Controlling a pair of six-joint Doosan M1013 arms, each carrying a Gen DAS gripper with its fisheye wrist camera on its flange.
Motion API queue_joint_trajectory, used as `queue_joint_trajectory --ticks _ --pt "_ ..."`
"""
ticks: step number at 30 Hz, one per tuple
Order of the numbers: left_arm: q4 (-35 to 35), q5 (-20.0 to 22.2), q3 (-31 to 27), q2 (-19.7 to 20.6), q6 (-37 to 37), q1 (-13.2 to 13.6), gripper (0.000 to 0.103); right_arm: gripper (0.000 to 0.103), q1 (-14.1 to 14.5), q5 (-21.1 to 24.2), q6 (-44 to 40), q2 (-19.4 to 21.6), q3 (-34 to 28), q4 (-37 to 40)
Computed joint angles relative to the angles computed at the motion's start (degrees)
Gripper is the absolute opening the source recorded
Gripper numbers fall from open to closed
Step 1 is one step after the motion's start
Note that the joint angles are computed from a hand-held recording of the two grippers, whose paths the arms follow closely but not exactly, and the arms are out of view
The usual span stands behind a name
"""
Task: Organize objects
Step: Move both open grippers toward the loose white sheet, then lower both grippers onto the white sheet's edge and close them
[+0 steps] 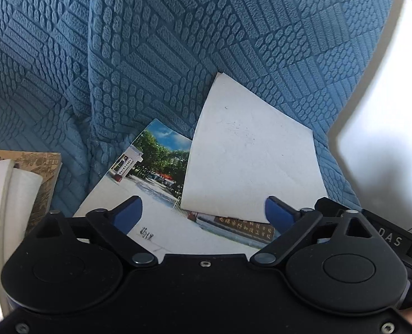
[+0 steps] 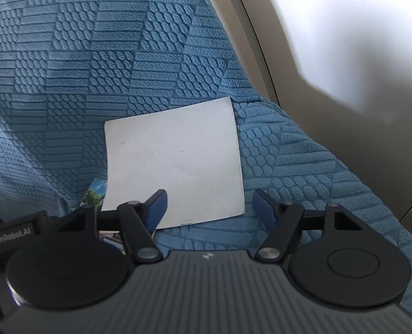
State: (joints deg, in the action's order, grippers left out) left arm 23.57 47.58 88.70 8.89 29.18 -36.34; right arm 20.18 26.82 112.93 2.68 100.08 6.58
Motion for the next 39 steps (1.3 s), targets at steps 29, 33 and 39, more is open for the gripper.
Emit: queue_joint_trajectory --ticks 29,33,39 --pt "-43.2 -25.0 8.9 -2.8 4.9 5.2 0.077 0.071 -7.8 2.9 -42.3 0.4 5.4 69.5" --pt "-59.5 -31.4 11.3 -2.4 11.6 5.5 0.073 0.07 -8.6 4.4 -48.0 0.4 6.6 79.2" --pt "-67.0 -37.3 12.5 -1.7 12.4 4.4 0.063 0.07 -9.4 7.4 -52.0 0.8 7.7 88.4"
